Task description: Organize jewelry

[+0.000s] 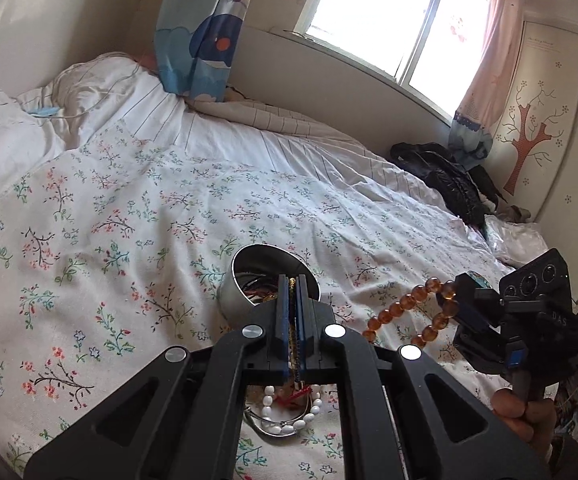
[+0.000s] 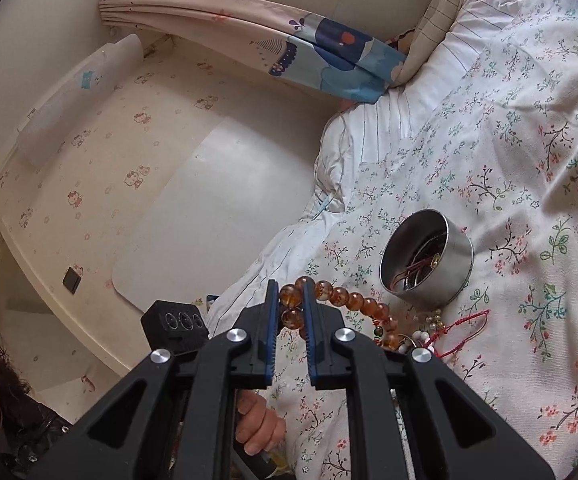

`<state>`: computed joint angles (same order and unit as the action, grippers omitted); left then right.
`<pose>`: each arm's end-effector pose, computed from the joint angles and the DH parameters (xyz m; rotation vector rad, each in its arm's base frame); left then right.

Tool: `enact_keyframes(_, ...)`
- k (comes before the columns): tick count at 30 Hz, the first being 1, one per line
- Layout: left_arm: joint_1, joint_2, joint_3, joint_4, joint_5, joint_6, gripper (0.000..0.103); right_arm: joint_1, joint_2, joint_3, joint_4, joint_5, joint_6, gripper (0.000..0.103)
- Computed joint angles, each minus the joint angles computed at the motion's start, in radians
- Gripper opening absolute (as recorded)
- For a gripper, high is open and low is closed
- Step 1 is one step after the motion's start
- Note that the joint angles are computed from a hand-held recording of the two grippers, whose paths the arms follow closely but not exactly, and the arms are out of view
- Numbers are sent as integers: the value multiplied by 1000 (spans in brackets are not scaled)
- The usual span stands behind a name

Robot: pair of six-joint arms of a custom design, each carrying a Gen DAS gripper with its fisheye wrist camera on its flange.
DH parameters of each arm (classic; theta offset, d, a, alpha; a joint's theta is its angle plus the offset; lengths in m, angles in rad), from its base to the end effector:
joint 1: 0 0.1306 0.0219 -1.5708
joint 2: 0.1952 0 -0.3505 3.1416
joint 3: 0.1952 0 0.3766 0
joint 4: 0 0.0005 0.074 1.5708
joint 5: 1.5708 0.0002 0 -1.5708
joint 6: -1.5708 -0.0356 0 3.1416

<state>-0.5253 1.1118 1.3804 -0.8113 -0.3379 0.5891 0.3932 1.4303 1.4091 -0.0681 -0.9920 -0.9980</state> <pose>0.3393 -0.1836 0.5132 -0.2673 2.0786 -0.3209 0.4605 0.2227 0.4641 -0.3116 1.9672 1.7876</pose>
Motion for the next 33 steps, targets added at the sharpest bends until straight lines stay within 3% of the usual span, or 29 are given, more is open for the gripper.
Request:
enact_keyframes(15, 19, 68, 71, 37, 15, -37, 3, 13, 98, 133, -52, 52, 29, 13)
enact_keyframes(29, 48, 148, 138, 72, 39, -64, 3, 30, 216, 272, -157, 71, 89, 13)
enact_keyframes(33, 60, 188, 169, 51, 40, -64, 3, 42, 267, 338, -216, 76, 122, 14)
